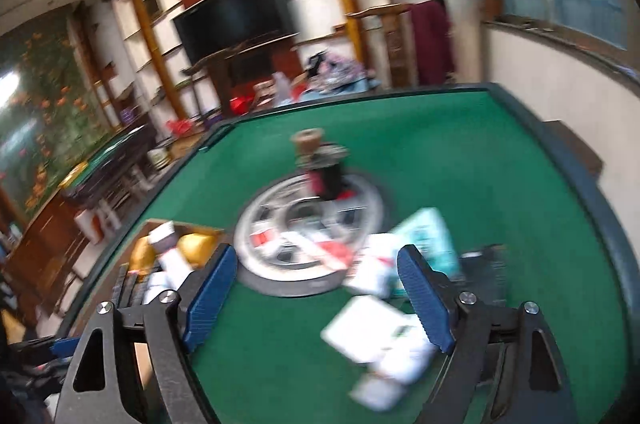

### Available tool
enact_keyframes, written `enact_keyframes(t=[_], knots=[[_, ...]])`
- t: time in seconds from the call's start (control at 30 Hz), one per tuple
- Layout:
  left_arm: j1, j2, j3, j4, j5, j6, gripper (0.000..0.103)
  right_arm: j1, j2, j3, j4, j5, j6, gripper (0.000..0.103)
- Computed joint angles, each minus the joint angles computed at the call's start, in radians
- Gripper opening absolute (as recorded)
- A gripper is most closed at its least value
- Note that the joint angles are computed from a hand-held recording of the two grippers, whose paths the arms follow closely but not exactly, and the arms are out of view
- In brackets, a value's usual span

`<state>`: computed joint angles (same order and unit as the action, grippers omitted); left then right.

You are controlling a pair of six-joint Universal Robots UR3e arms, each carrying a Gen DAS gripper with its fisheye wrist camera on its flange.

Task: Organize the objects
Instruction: 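Move the left gripper to the white charger while the right gripper approaches the green-labelled bottle, then grasp the white charger with the left gripper while the right gripper grasps the green-labelled white bottle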

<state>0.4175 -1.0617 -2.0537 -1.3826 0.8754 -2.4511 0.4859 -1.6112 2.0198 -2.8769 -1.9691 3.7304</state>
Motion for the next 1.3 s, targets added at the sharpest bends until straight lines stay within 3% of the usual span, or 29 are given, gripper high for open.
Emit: enact_keyframes(t=[0.23,0.33,0.5,0.6,0.7,1.03,1.23,1.27,1.3], knots=[[-0.419,-0.211,-0.016,0.485,0.158,-0.329,0.076,-0.198,-0.201,0.286,-0.086,0.044,-0.057,0.087],[-0.544,-0.356,0.014,0.676,0.225,-0.429,0.076,-0.312,-0.293,0.396,-0.116,0.139,-0.076,0.087],[-0.691,-0.580,0.103,0.872,0.370,-0.484,0.076,-0.509,-0.444,0.496,-0.062,0.377,-0.093,0.087],[-0.742,-0.682,0.145,0.938,0.408,-0.457,0.076,-0.537,-0.483,0.507,-0.049,0.424,-0.098,0.087],[-0.792,-0.767,0.207,0.955,0.471,-0.443,0.072,-0.520,-0.488,0.510,-0.066,0.412,-0.093,0.088],[-0.876,-0.881,0.358,0.910,0.505,-0.404,0.070,-0.524,-0.500,0.526,-0.078,0.437,-0.072,0.089],[-0.915,-0.965,0.480,0.843,0.537,-0.438,0.070,-0.531,-0.498,0.526,-0.071,0.443,-0.066,0.090],[-0.924,-0.988,0.510,0.822,0.551,-0.451,0.067,-0.530,-0.494,0.524,-0.070,0.441,-0.064,0.090],[-0.927,-1.002,0.523,0.812,0.553,-0.458,0.055,-0.528,-0.489,0.520,-0.070,0.438,-0.065,0.090]])
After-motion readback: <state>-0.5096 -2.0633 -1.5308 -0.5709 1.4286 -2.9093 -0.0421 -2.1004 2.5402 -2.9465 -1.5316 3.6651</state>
